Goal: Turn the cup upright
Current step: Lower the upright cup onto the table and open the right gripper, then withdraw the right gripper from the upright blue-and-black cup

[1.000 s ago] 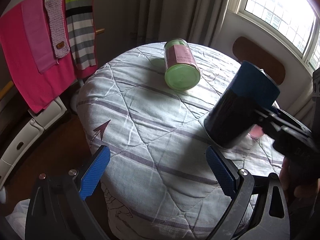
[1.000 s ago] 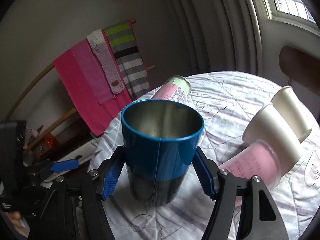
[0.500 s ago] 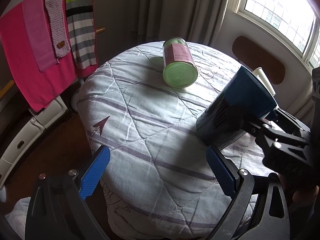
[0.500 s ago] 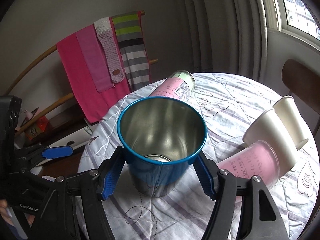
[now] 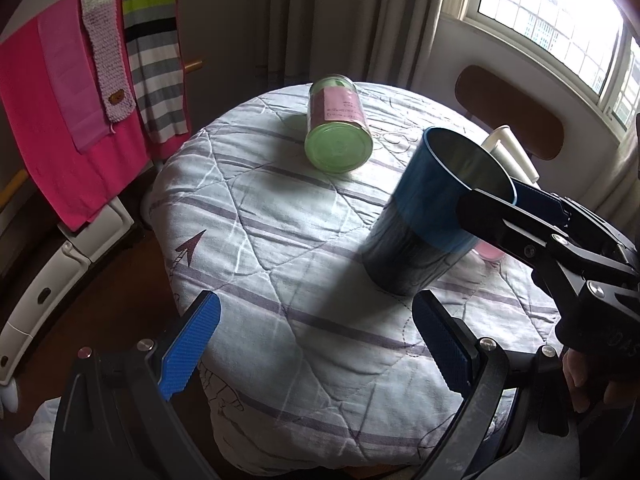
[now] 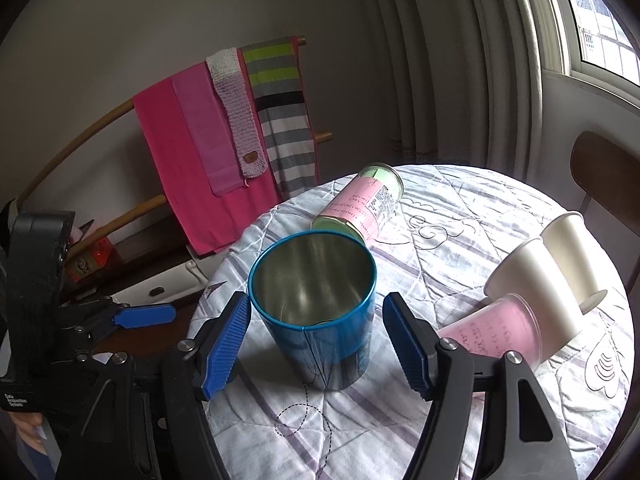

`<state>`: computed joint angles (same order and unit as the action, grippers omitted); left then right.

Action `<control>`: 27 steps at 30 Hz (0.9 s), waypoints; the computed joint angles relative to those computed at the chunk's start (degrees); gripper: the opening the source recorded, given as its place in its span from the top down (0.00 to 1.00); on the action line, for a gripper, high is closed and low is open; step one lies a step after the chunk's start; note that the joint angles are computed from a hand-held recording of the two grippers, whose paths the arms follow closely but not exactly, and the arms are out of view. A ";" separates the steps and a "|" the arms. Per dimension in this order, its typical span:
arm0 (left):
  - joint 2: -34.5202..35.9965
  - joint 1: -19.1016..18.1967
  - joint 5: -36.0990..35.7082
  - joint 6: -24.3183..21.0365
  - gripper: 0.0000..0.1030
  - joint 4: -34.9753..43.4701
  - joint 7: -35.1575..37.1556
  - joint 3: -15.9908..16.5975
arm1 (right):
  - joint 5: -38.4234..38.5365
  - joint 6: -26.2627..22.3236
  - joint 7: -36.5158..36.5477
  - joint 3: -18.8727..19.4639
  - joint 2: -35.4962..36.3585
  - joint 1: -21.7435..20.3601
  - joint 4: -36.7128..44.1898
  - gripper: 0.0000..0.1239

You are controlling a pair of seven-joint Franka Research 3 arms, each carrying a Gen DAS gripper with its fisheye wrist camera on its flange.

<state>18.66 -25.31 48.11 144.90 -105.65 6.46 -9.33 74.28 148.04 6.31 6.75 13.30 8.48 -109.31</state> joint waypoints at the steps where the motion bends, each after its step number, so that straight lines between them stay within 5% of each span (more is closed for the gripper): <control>1: 0.05 -0.15 0.15 0.06 0.05 0.21 0.04 -0.07 | 0.13 -0.03 -0.03 -0.05 -0.36 -0.10 -0.36 0.44; 15: 2.28 -4.76 2.06 -4.35 0.05 7.08 1.20 -0.81 | 6.81 0.81 -5.73 -3.47 -7.34 -1.15 -6.73 0.39; 27: 7.02 -10.16 3.35 -10.00 0.05 16.87 3.99 -0.86 | 4.34 3.99 -0.23 -6.12 -8.66 -2.72 -8.23 0.39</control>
<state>25.68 -35.47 51.45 134.90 -88.78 10.46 -10.19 78.63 152.02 6.08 0.63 4.64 5.76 -117.54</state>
